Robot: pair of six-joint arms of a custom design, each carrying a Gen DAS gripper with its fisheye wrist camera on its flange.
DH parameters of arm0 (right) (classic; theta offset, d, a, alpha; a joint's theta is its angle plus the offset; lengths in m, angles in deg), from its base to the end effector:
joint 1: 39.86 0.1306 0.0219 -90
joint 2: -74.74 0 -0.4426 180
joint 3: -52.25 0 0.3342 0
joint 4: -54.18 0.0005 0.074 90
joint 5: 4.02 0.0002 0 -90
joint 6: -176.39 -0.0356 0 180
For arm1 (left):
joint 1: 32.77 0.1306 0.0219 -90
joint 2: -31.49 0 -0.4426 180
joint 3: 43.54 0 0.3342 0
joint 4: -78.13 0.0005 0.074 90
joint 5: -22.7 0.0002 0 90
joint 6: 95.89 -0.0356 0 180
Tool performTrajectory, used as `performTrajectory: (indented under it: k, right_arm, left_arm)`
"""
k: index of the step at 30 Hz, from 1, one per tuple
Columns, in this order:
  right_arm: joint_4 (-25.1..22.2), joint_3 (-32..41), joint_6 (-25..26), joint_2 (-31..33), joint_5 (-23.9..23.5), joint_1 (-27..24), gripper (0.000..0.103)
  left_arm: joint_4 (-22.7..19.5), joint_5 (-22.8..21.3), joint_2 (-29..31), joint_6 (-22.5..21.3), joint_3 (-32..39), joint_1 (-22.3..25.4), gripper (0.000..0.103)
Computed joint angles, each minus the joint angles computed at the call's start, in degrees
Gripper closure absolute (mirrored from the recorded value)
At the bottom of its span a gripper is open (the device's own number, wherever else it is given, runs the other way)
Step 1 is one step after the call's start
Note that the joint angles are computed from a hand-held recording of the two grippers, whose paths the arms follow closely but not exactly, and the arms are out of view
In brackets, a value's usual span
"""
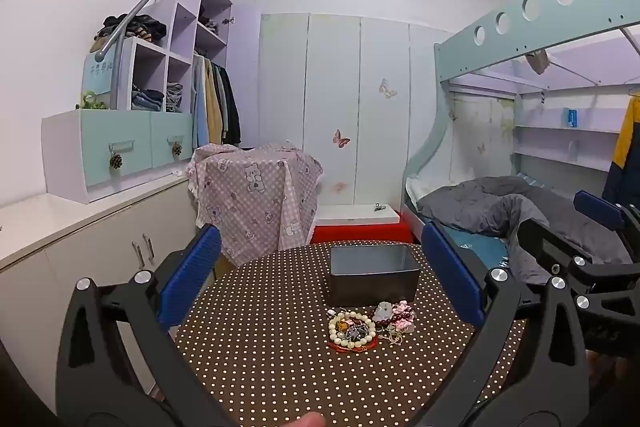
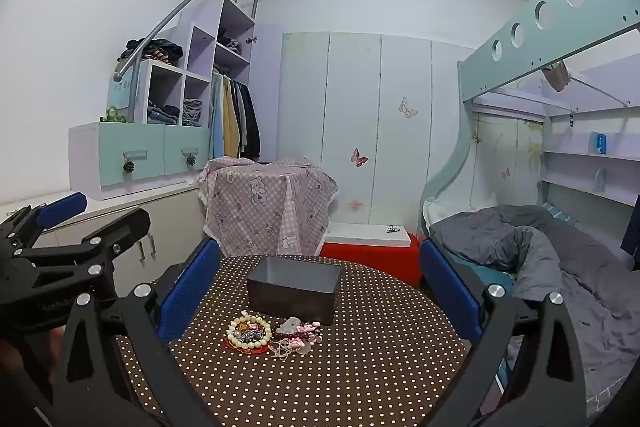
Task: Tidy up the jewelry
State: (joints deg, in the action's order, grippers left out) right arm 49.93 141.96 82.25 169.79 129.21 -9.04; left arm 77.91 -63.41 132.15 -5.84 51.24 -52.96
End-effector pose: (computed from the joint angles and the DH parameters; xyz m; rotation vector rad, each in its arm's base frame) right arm 0.4354 0.2308 0.5235 0.1530 1.6895 -0.1996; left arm 0.5106 -0.1909 0.5195 0.3456 1.6515 -0.3227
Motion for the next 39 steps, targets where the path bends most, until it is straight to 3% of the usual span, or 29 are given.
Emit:
performTrajectory:
  k: [6,39]
  right_arm:
    - [0.1,0.0,0.3,0.3,0.3,0.0,0.007]
    - [0.4,-0.9,-0.5,-0.3,-0.3,-0.1,0.007]
  left_arm:
    - [-1.2,-1.1,0.2,-2.3,0.8,-0.8,0.005]
    - [0.1,-0.8,0.0,-2.1,-0.3,-0.6,0.005]
